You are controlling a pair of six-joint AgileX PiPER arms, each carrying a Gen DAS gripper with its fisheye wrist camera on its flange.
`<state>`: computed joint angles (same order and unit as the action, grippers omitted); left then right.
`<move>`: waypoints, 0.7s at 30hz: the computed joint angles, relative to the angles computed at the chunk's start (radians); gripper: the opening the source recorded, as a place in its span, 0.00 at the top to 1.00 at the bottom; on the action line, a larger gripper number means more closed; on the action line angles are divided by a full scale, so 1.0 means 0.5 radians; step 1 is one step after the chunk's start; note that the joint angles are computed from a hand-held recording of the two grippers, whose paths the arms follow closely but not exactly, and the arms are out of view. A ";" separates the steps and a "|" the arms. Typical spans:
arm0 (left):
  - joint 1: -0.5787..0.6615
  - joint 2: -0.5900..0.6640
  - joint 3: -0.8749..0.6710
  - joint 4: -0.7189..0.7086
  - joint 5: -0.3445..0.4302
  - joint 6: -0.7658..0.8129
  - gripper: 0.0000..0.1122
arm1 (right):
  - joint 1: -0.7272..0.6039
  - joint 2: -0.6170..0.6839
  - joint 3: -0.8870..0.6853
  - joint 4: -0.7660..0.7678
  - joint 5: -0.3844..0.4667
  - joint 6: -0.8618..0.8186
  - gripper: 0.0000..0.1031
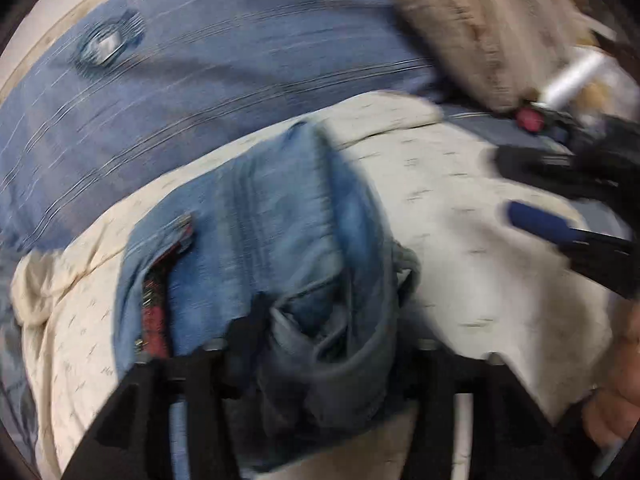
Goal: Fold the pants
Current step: 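Grasp the folded jeans edge with the left gripper and fold it over again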
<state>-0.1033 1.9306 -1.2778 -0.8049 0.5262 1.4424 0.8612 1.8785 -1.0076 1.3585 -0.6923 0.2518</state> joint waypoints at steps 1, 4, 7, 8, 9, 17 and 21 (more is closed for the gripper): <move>0.032 -0.059 0.041 -0.109 0.090 0.153 0.38 | -0.009 -0.001 0.011 -0.011 0.008 0.035 0.48; 0.135 -0.211 0.089 -0.299 0.299 0.403 0.37 | -0.030 -0.001 0.026 -0.055 0.022 0.093 0.48; 0.310 -0.289 0.028 -0.440 0.478 0.526 0.30 | -0.021 0.009 -0.019 0.011 0.013 -0.018 0.48; 0.377 -0.277 -0.035 -0.429 0.495 0.499 0.29 | -0.010 0.012 -0.044 0.056 0.007 -0.099 0.48; 0.404 -0.276 -0.062 -0.403 0.464 0.452 0.29 | 0.000 0.017 -0.080 0.107 0.000 -0.202 0.48; 0.599 0.178 -0.638 0.155 0.253 -0.361 0.29 | 0.064 0.190 -0.610 0.337 -0.019 -1.229 0.48; 0.558 0.221 -0.576 0.269 0.083 -0.422 0.29 | 0.004 0.385 -0.891 0.252 0.235 -1.384 0.48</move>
